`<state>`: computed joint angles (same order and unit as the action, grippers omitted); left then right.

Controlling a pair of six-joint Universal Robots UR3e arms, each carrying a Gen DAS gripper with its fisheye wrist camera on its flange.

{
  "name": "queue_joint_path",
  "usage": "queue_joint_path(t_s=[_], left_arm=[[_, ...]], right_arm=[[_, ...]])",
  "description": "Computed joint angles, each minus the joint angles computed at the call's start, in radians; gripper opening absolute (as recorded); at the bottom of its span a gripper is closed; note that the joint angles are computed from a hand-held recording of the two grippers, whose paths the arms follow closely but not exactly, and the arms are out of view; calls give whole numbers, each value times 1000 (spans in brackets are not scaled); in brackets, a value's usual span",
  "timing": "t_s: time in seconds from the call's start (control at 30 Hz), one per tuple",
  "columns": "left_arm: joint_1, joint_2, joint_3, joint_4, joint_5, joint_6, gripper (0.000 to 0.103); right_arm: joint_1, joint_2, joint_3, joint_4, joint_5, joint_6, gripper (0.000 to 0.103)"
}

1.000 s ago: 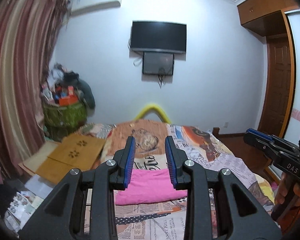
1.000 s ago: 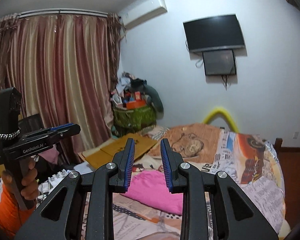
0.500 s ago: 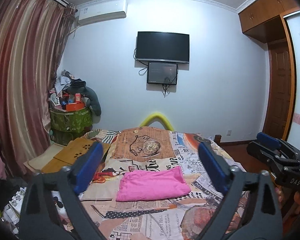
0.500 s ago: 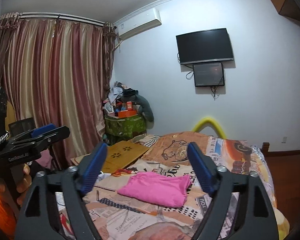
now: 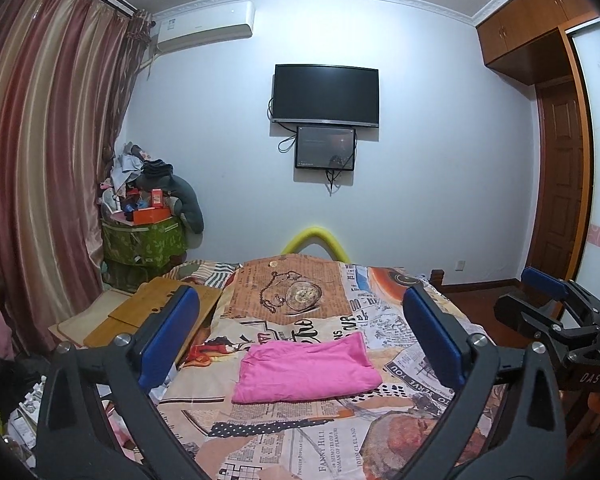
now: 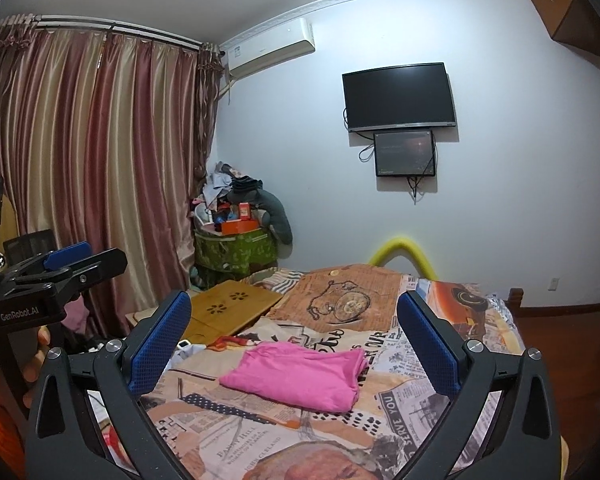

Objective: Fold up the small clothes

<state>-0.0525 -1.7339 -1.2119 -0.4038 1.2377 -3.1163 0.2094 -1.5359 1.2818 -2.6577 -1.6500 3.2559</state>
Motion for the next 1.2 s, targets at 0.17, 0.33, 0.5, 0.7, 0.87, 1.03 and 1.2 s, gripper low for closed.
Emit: queue_joint_path(t_s=[0.17, 0.33, 0.5, 0.7, 0.87, 1.03, 1.2], left_arm=[[-4, 3, -10, 6, 2, 2, 103], [-11, 1, -17, 16, 5, 5, 103], [-20, -14, 1, 10, 10, 9, 103], [-23, -18, 2, 10, 12, 14, 103], [-22, -18, 5, 3, 7, 18, 103], [-17, -21, 9, -4, -3, 16, 103], [-11, -24, 10, -10, -14, 17, 103]], right_arm=[[-1, 0, -10, 13, -1, 3, 102], [-1, -13, 8, 13, -4, 9, 102], [-2, -23, 22, 13, -7, 14, 102], [-4, -27, 19, 22, -6, 20, 102], [-10, -32, 20, 27, -3, 24, 102], [-2, -28, 11, 35, -16, 33, 102], [4, -24, 6, 38, -23, 36, 102]])
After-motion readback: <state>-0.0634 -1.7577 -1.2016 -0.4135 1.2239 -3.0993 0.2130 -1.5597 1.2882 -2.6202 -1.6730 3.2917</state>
